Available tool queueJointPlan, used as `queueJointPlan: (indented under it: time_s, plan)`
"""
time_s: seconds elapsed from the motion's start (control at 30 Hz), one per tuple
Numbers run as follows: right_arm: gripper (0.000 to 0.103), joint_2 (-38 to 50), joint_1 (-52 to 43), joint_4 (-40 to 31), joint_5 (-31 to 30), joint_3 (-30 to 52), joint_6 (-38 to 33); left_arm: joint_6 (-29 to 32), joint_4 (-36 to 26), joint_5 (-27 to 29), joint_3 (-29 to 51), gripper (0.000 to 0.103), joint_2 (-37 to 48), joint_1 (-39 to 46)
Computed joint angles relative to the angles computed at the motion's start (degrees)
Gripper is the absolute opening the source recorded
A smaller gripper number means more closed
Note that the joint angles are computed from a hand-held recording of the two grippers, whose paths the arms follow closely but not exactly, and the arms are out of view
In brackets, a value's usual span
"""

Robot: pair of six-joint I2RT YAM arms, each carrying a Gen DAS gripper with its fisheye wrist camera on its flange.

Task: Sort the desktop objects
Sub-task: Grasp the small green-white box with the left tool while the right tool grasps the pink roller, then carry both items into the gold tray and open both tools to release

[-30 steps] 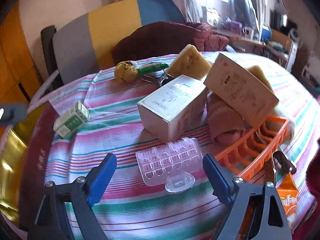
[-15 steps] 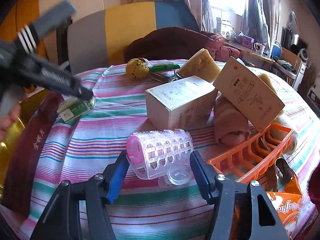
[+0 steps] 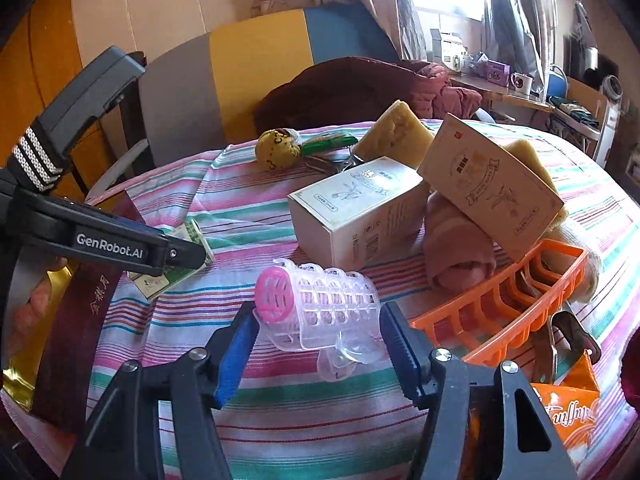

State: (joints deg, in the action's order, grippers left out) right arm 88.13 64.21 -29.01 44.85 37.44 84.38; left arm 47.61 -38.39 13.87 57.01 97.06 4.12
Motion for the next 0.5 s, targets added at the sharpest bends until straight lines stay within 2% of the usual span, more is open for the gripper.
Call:
queueJointPlan:
  time_s: [0.1,0.17,0.23,0.27,0.4,0.5]
  plan:
    - [0.068,-0.39,-0.59,1.04,-0.2,-0.52,-1.07,-1.45,2.0,-0.96,-0.88,0.055,0.61,-0.49]
    - [0.069,-0.85,-0.87,1.15,-0.19,-0.9,-1.2,-1.13,5.05,-1.9,-3.17,0.038,-0.63,-0.75]
    - [0.066,-1.3,-1.08,1.69,-0.47,-1.43,-1.94,0.49,4.79,-0.99,-3.99,0.032,-1.01,-0.64]
    - [0.06,-1.11,-1.13,1.2,-0.62,-1.29,-1.73,1.18,4.68,-0.89,-4.45,0.031,-1.31,-0.44]
    - [0.057,-0.93,-0.66,-0.1,-0.59,-0.79,-1.36,2.2,3.44,2.0,-5.32,0.03,-2.22,1.87]
    - [0.046,-1.44,0.19,-1.57,0.32,0.01,-1.34,1.91,-0.34,5.62,-3.66,0.03,-1.11,5.24]
